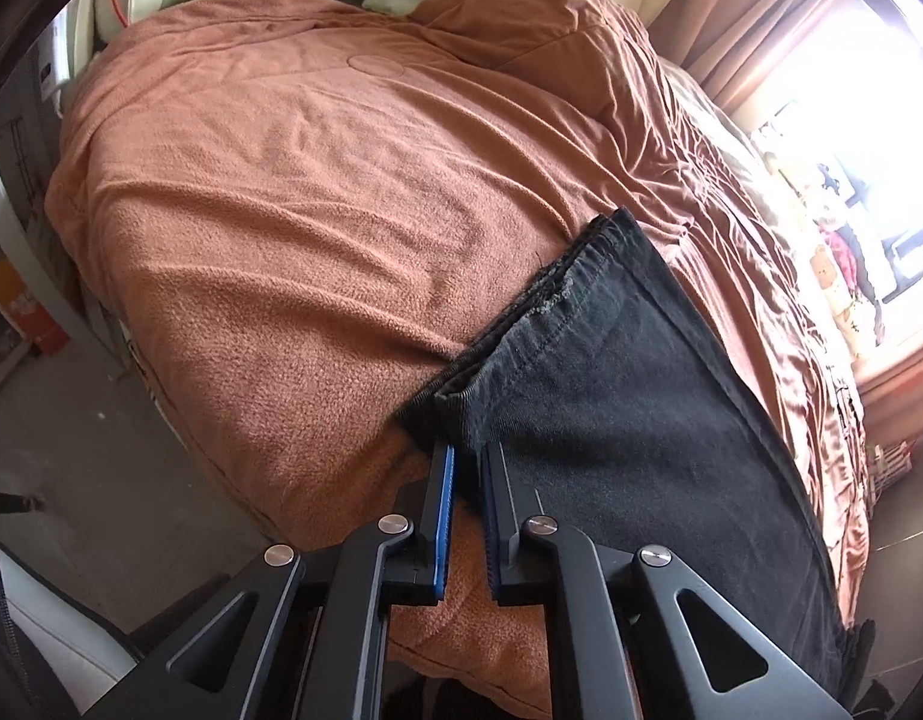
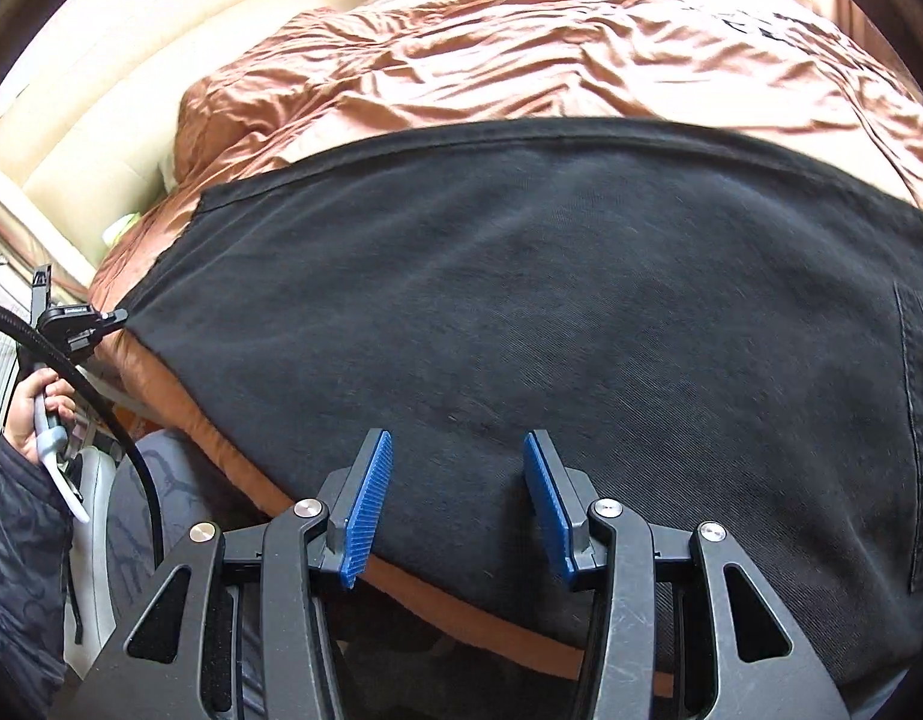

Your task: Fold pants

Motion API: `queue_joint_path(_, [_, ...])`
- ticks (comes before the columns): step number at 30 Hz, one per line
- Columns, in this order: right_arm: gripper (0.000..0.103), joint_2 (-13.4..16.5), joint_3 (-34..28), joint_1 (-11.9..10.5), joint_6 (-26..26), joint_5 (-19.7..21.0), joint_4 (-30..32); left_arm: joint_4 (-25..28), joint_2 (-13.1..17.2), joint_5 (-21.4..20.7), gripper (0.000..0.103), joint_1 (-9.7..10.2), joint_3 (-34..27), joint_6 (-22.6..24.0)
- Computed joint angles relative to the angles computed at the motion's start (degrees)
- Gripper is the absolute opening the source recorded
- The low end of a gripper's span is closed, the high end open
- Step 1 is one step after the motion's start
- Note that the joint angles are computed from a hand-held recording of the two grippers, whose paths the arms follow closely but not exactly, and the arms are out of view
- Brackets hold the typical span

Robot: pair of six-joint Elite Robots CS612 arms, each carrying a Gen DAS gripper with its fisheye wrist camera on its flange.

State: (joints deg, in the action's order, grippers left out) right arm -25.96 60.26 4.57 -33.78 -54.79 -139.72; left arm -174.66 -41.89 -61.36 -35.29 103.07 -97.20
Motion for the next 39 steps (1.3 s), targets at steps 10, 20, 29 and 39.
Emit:
queue_joint_path(10, [0.032, 1.49, -1.19, 1.22, -1.77, 0.16, 1.61, -9.66, 2.07, -1.17, 0.037, -0.18, 0.68, -3.14])
queue_joint_path(20, [0.032, 0.7, -0.19, 0.35, -3.9, 1.7, 5.45, -14.37, 3.82, 0.75, 0.037, 0.45, -0.49, -1.6])
queue_joint_path(29, [0.022, -0.13, 0.88, 0.19, -3.25, 1.93, 4.14, -20.02, 5.75, 1.28, 0.042, -0.74, -1.66, -0.45])
queue_joint_path(39, [0.022, 0.1, 1.21, -0.29, -1.07, 3.1, 2.82, -23.96, 7.98, 4.13, 0.052, -1.8, -3.84, -0.19])
